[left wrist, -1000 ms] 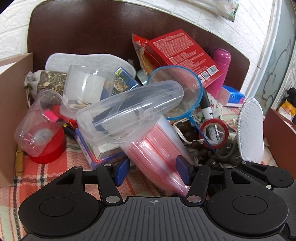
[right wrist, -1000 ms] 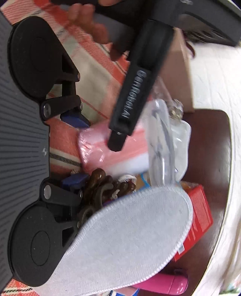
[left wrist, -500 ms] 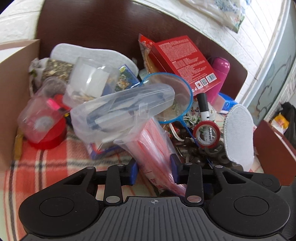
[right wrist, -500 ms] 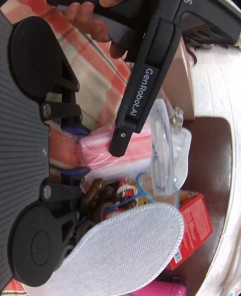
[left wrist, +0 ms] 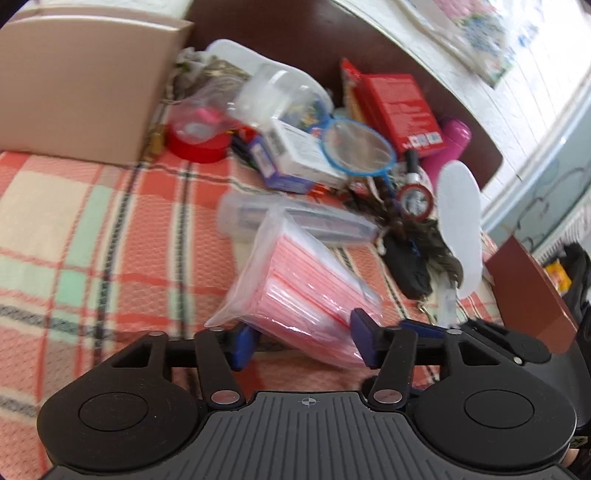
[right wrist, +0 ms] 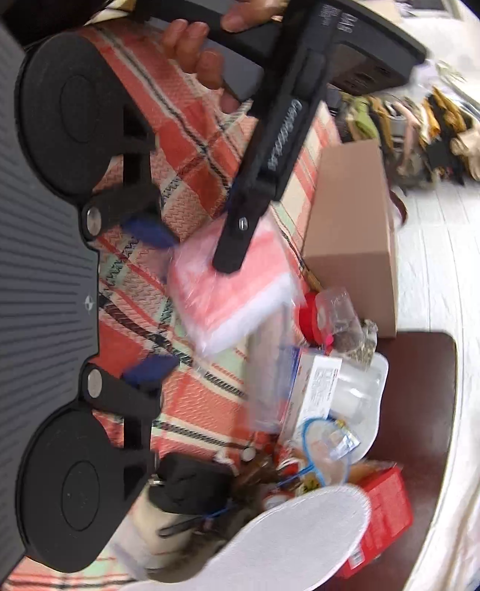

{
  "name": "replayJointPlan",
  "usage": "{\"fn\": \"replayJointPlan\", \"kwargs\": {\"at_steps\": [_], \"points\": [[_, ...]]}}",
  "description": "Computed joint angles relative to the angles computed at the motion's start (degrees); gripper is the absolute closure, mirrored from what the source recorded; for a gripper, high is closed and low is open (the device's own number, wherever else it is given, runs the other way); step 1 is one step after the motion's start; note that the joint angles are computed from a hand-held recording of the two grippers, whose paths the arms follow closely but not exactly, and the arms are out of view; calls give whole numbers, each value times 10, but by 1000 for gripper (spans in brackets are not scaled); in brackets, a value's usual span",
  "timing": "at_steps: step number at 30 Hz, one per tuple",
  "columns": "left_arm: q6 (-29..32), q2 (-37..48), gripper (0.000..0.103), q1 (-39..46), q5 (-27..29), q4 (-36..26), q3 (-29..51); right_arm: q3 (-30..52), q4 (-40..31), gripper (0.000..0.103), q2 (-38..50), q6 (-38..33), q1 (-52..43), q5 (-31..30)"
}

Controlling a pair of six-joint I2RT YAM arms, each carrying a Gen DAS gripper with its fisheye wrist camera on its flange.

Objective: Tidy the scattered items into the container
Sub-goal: 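Grasp the pink zip bag with the left tool and lift it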

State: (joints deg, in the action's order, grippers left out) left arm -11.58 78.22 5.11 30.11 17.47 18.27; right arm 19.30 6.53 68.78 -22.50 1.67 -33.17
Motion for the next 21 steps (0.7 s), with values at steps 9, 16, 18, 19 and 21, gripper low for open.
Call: {"fn": "replayJointPlan", "kwargs": {"at_steps": [9, 16, 18, 19, 21], "points": [[105, -50, 20, 82, 45, -85, 1, 54, 5, 23, 98, 69, -30, -86], [128, -4, 18, 117, 90, -94, 55, 98, 25, 18, 176, 183, -58, -154], [142, 26, 17, 103, 93, -94, 78, 104, 31, 18, 180, 202, -51, -144], [146, 42, 16, 96, 93, -93, 88, 107, 31, 18, 181, 207, -45, -136], [147, 74, 16, 84, 97, -92, 106, 114, 28, 18, 183, 213, -33, -121]]}}
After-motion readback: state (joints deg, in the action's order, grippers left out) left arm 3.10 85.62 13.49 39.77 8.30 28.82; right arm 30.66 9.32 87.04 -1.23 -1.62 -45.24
